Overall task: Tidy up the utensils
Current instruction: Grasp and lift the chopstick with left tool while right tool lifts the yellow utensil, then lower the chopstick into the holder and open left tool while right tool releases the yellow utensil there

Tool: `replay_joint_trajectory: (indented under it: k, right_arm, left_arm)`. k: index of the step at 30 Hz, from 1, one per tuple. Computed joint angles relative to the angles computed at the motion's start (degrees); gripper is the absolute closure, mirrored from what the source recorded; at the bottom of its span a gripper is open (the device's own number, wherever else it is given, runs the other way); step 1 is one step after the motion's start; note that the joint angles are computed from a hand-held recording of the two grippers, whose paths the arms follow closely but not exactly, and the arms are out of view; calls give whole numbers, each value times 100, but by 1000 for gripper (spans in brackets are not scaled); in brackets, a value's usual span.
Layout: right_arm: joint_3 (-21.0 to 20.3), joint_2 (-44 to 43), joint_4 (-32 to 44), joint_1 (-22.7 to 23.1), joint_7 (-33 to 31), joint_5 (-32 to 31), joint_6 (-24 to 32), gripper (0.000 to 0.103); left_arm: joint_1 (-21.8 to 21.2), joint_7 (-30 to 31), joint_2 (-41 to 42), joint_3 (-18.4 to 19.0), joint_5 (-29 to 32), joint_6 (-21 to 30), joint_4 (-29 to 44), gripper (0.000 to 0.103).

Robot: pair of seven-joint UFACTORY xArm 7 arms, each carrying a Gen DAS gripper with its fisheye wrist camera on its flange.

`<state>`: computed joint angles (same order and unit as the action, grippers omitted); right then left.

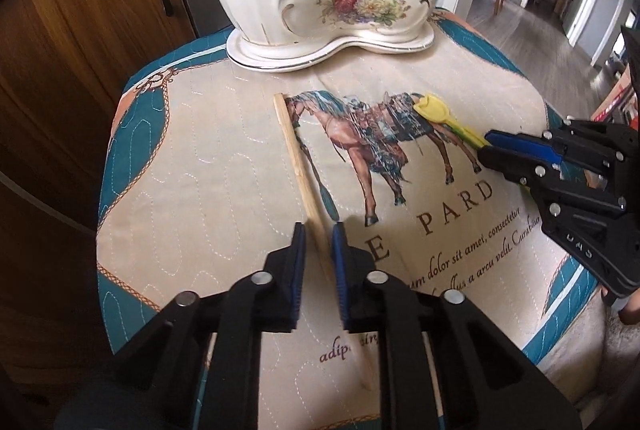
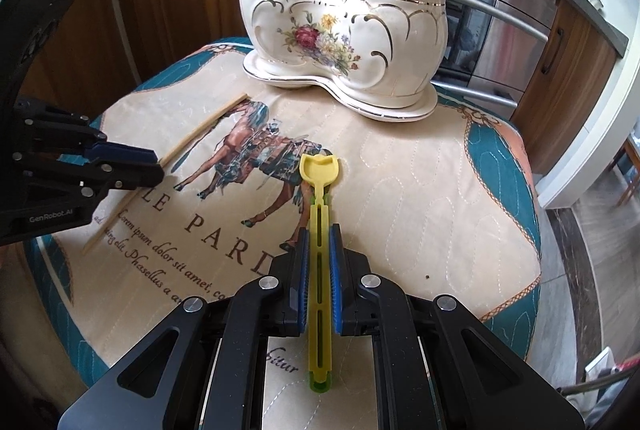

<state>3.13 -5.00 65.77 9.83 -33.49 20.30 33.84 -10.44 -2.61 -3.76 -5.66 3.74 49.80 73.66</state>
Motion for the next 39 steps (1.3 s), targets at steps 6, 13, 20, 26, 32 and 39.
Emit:
replay_joint_trajectory:
  k: [6,13,20,26,32,39]
  right_arm:
    - [-55,-13,39,-8,-232,333,62,92]
    - [-238,-262,4,56,-976,1407,12,93]
    - [-517,-536,94,210,-1950,3057,-166,92]
    - [-528,-404,539,271,-2394,3913,-466,92]
    - [-393,411,1704,7,-2228,4672,-298,92]
    - [135,1478,2942,-479,-2002,5246,-301,92]
  left_arm:
    - [35,97,-138,54,-236,-221,-196,97]
    - [20,431,-668,109,-580,-663,-637,97]
    - [-134,1139,-1149,329,-1460,-1786,-894,97]
    - [-277,1574,-849,433,-1993,-2964,-610,97]
    - [-339,1958,54,428,-2765,-3621,418,97]
    - [125,2852,1096,-193,-3729,-3946,1681,97]
